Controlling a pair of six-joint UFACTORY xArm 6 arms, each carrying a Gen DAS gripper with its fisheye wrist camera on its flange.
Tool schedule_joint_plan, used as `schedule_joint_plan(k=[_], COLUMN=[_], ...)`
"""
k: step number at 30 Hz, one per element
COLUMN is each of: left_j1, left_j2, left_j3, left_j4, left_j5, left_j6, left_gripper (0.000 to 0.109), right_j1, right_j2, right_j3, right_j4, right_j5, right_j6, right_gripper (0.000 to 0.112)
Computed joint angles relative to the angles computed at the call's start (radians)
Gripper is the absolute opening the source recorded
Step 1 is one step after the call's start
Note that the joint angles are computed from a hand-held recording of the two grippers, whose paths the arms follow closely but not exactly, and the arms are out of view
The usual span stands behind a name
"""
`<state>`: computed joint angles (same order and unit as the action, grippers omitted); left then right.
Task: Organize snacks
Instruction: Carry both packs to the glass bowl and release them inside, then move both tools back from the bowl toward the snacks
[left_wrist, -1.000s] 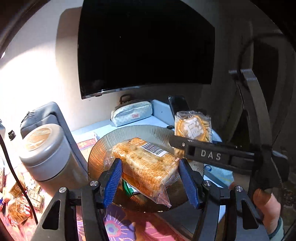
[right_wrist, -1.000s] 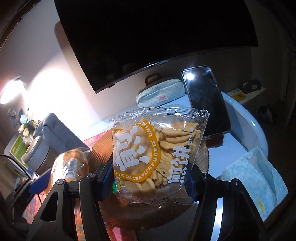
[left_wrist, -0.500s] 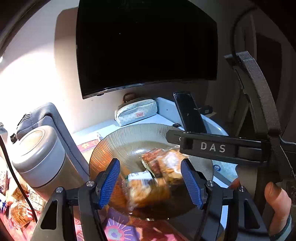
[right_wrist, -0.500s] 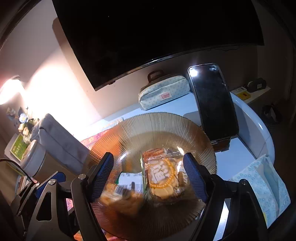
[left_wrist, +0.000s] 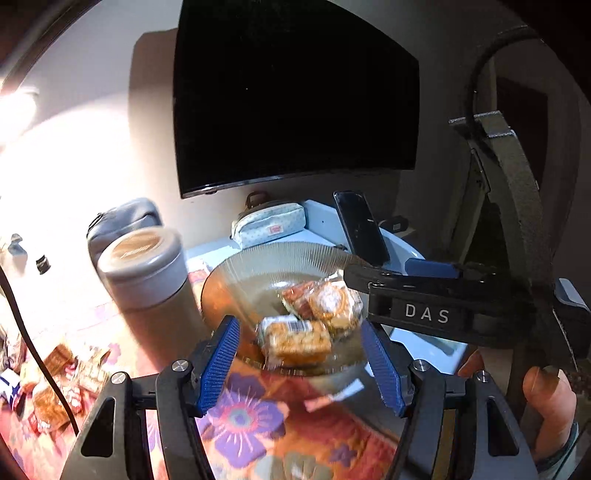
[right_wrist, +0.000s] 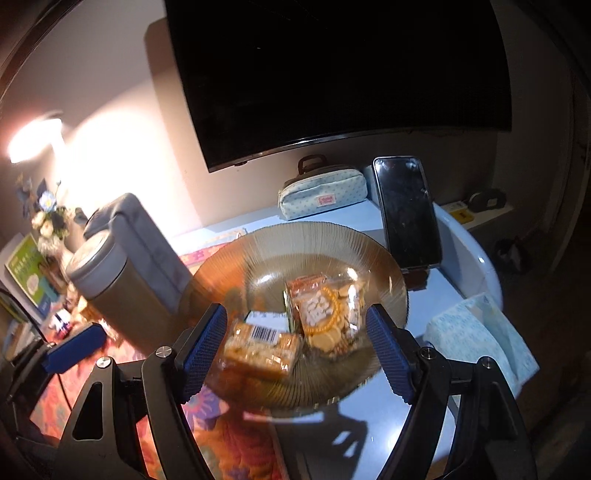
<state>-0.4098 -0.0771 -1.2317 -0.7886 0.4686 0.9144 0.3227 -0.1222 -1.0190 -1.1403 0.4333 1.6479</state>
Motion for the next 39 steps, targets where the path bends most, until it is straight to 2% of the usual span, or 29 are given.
schedule_joint_plan(k=[5,11,15,22,26,31,35,39], left_j1=[0.06,0.145,0.22,0.388,0.508,0.682,0.776,0.82], left_j2=[-0.075,-0.135,-0.151,-0.128,-0.068,0.059,0.191,0.341], left_j3=[0.072,0.138,0.16,0.158,0.128,0.02,-0.123,-0.312], left_j4=[-0.05,-0.079,-0.094,-0.104,-0.097,-0.053,-0.036,-0.016], left_j5=[0.031,0.034,0.05,0.051,0.034,0.064,0.113,0.208], left_j6=[0.06,0.104,0.101,0.079,0.045,-0.054,-0.107,-0.134], left_gripper=[0.066,0.066,0.066,0.069,0.078,0.079,0.079,0.079], right_j1=[0.118,0.228,0.271,0.309,0.311,0.316,0.326,0.332], right_j2=[-0.01,0.024,0.074,0.229,0.349,0.543,0.704,0.888], right_j3=[-0.021,-0.077,-0.135,-0.301,-0.421,-0.628,-0.826,-1.089], right_j4=[-0.007,-0.002,0.006,0.077,0.201,0.461,0.703,0.957], right_j5=[0.176,0.275,0.29,0.221,0.119,0.009,-0.009,0.048], right_j6=[-0.006,-0.041,-0.078,-0.197,-0.324,-0.588,-0.803,-1.002], right_gripper=[0.077,0.077,0.077,0.077,0.077,0.077,0.077,0.077])
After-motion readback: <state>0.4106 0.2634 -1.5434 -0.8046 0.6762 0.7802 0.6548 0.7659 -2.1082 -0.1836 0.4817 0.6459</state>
